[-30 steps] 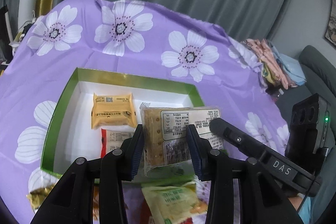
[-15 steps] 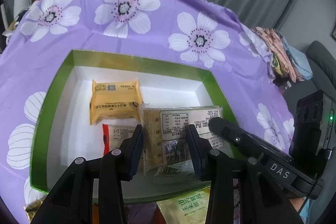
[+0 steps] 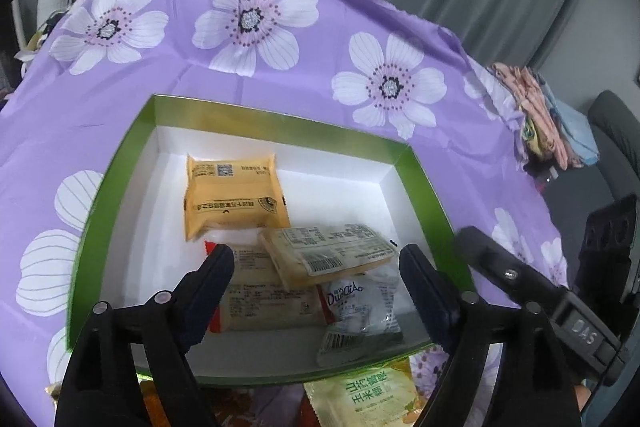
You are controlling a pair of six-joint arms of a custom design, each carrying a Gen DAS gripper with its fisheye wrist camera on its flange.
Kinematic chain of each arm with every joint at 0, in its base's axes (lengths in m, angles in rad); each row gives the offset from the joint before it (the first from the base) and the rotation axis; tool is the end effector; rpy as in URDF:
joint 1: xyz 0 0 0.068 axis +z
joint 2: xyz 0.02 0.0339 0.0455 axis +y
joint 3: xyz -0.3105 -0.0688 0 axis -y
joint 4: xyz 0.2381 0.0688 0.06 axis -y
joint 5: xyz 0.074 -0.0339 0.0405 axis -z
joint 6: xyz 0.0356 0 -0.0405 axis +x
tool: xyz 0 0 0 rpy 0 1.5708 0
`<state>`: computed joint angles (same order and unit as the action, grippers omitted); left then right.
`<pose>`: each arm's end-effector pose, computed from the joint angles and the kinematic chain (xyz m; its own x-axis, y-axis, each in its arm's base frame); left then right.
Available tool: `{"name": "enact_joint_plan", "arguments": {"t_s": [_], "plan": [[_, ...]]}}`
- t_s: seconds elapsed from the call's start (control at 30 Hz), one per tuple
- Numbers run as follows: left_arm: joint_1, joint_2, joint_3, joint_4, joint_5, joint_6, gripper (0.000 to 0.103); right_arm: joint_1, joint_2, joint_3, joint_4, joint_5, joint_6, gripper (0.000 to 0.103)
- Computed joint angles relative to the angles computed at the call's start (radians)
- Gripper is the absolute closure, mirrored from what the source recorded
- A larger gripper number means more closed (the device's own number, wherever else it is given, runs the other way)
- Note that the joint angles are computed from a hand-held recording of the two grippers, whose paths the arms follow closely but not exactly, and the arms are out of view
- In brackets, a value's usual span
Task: Organize snacks
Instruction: 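Withdraw the right tool and reach toward the pale green packet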
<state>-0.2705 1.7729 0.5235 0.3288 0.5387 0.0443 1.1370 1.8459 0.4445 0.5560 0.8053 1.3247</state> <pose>0.2628 -0.0918 0.1275 -0.7429 0.2454 -0.6228 0.5621 0.7340 -0.3811 0.1364 0.2334 0.1139 -0.4914 0.5380 -0.6849 0.2008 0.8352 0.5120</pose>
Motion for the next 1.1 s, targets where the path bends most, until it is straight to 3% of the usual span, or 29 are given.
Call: {"name": "enact_joint_plan", "arguments": {"t_s": [0.2,0.27,0.4,0.57,0.67,0.73,0.8,0.93,1.1], "plan": [[0.056,-0.066,-0.034,-0.045,0.042,0.030,0.017,0.131,-0.070,0.012,-0.206,0.095,0.140,0.036],[0.083,-0.095,-0.054,-0.063,0.063,0.046,0.009,0.193,-0.084,0.021,-0.308,0.129,0.235,0.028],[0.149,-0.175,-0.115,-0.098,0.107,0.098,0.008,0.308,-0.068,0.081,-0.575,0.169,0.453,0.027],[0.208,-0.257,-0.167,-0.197,0.155,0.185,0.008,0.424,0.006,0.098,-0.646,0.166,0.599,0.027],[0.228,-0.263,-0.170,-0.283,0.203,0.224,0.008,0.438,0.046,0.085,-0.568,0.143,0.583,0.027],[0.249,-0.243,-0.177,-0.330,0.244,0.232,0.008,0.422,0.062,0.047,-0.403,0.125,0.475,0.027],[0.271,-0.221,-0.197,-0.342,0.275,0.220,0.008,0.407,0.081,0.043,-0.315,0.104,0.388,0.027],[0.254,-0.224,-0.219,-0.340,0.270,0.207,0.008,0.384,0.121,0.061,-0.239,0.053,0.286,0.027],[0.293,-0.277,-0.209,-0.402,0.292,0.242,0.008,0.384,0.128,0.054,-0.196,0.049,0.271,0.027]]}}
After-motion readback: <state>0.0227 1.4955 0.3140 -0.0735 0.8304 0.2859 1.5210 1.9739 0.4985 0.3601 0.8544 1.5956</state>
